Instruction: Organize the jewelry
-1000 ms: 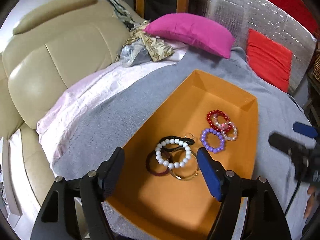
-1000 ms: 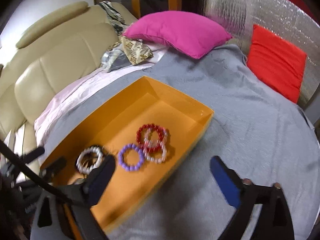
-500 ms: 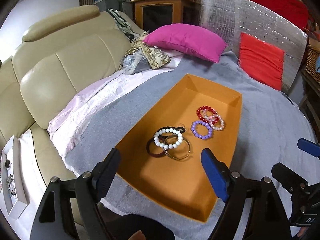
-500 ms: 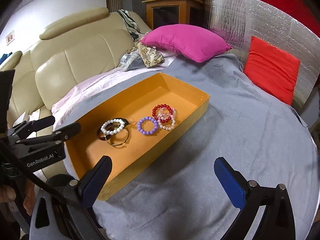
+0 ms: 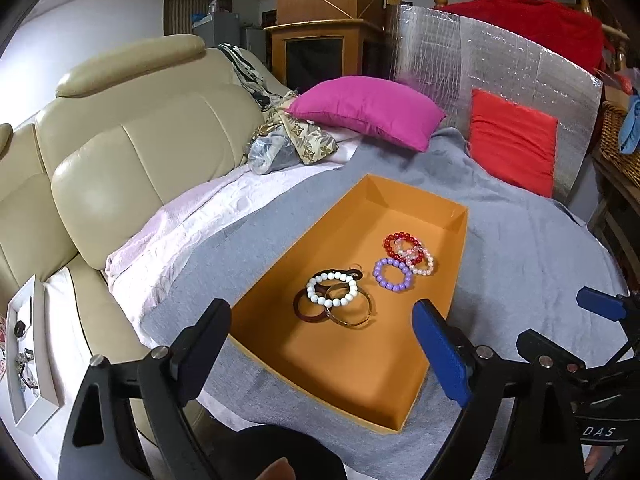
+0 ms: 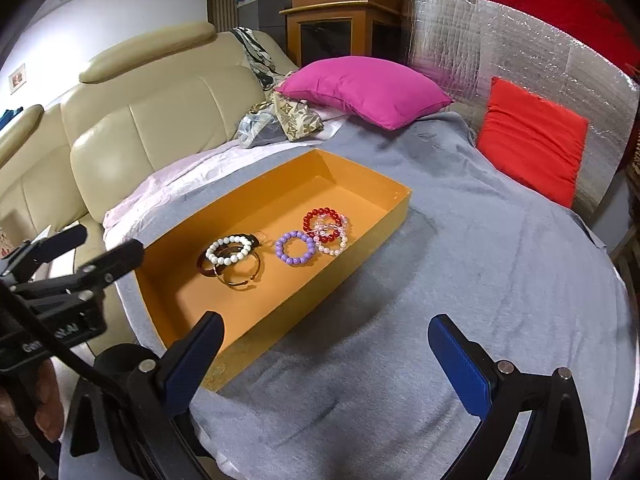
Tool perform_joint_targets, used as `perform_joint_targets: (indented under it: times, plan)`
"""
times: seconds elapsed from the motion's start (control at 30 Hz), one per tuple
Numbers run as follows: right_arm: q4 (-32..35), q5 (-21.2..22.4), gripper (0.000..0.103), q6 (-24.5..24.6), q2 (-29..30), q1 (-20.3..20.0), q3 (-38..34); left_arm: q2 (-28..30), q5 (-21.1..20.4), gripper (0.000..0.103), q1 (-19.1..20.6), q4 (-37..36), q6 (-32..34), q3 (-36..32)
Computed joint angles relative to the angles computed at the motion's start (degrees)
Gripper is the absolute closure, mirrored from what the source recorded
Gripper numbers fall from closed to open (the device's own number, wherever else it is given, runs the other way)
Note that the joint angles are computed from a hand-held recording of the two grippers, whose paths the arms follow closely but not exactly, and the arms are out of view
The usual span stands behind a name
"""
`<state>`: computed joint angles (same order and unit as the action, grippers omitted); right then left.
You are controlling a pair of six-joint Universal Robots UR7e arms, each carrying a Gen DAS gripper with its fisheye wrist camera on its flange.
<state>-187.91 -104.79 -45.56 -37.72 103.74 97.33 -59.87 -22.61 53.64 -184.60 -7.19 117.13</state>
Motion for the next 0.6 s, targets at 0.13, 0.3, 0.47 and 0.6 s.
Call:
perform_joint_targets:
  times: [0.13, 0.3, 0.47, 0.6]
  plan:
    - [-1.43, 0.09, 0.000, 0.22, -0.01, 0.12, 0.50, 0.01, 0.84, 0.011, -0.32, 0.09, -0.11, 0.27]
    - [-3.59, 0.05, 0.000, 1.20, 0.26, 0.24, 0.86, -0.43, 1.20, 0.011, -0.33, 1.31, -1.75, 0.68]
    - [-5.08, -0.13, 0.000, 1.20, 0.72, 0.54, 0.80, -0.74, 2.03, 0.010, -0.22, 3.69, -3.48, 0.57]
    - [-5.06, -0.29, 0.000, 0.69, 0.96, 0.86, 0.72, -1.13, 1.78, 0.010, -0.14, 4.43, -4.08, 0.72]
